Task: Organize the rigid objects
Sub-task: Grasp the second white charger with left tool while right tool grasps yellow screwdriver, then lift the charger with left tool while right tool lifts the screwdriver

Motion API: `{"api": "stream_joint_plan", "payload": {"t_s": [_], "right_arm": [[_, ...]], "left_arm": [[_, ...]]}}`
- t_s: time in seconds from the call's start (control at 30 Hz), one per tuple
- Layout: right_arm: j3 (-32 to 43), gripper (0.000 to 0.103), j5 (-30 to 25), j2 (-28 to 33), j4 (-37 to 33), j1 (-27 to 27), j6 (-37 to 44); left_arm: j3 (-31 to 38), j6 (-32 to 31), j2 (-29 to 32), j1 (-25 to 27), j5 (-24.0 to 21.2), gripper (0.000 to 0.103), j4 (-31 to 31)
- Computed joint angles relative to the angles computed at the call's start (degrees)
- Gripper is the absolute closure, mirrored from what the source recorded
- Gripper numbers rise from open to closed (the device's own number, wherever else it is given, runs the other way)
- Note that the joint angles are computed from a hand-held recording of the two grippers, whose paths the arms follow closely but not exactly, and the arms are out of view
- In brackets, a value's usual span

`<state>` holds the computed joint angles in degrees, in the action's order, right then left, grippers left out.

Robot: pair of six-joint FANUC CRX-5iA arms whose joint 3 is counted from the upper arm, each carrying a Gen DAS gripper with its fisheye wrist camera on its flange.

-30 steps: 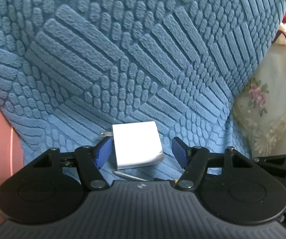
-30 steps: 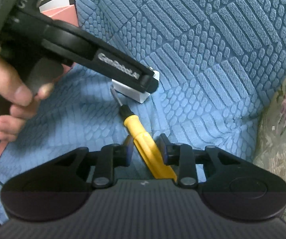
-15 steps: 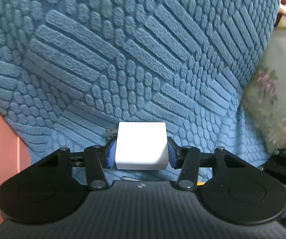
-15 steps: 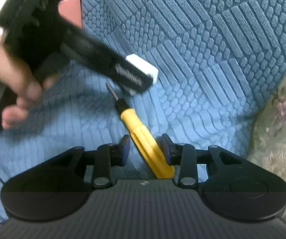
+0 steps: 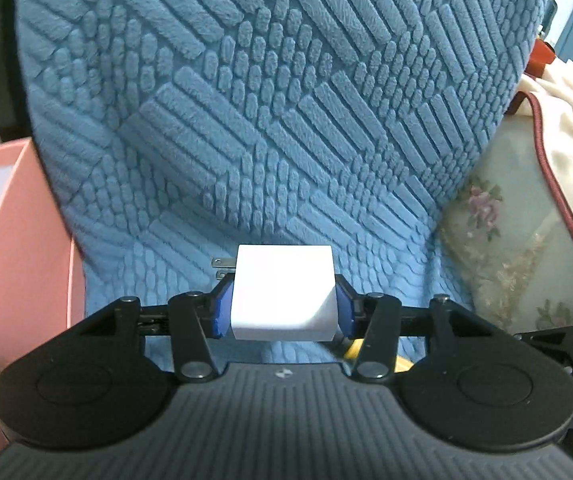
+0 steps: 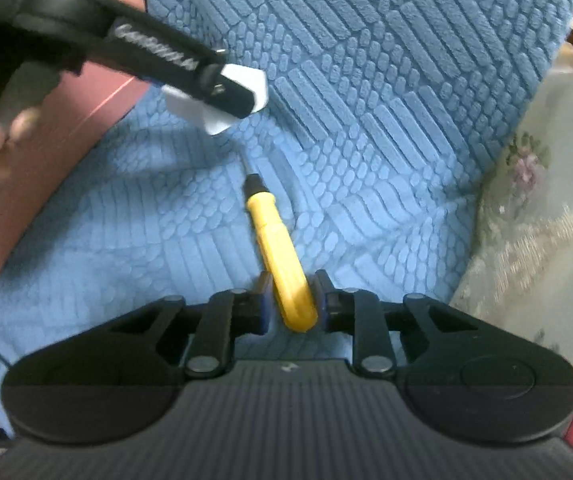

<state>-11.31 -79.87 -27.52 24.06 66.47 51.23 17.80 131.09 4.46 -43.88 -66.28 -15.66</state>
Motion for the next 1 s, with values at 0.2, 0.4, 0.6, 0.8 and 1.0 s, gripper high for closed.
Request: {"api": "stream_joint_plan", "payload": {"t_s": [0.2, 0.4, 0.6, 0.8, 1.0], "right_arm": [[0.8, 0.082, -7.5, -1.1, 2.5, 7.4, -6.7], [1.0, 0.082, -12.0, -0.7, 6.2, 14.7, -14.0], [-0.7, 0.082, -17.3, -2.9, 9.3, 25.4, -29.2], [-2.2, 0.082, -22.0, -5.1, 10.8, 35.0, -39.6], [-3.6, 0.082, -20.8, -7.4, 9.7, 35.0, -44.9]], "left_arm": [[-2.7, 4.9, -2.6, -2.3, -1.6, 0.047, 0.3], [-4.4, 8.5, -5.1, -5.8, -3.7, 0.047, -0.3], [-6.4, 13.4, -6.9, -8.6, -6.3, 0.047, 0.1], [-8.3, 13.7, -8.0, -10.9, -8.0, 0.047, 1.0], [-8.4, 15.6, -8.2, -13.1, -9.7, 0.047, 0.2]]}}
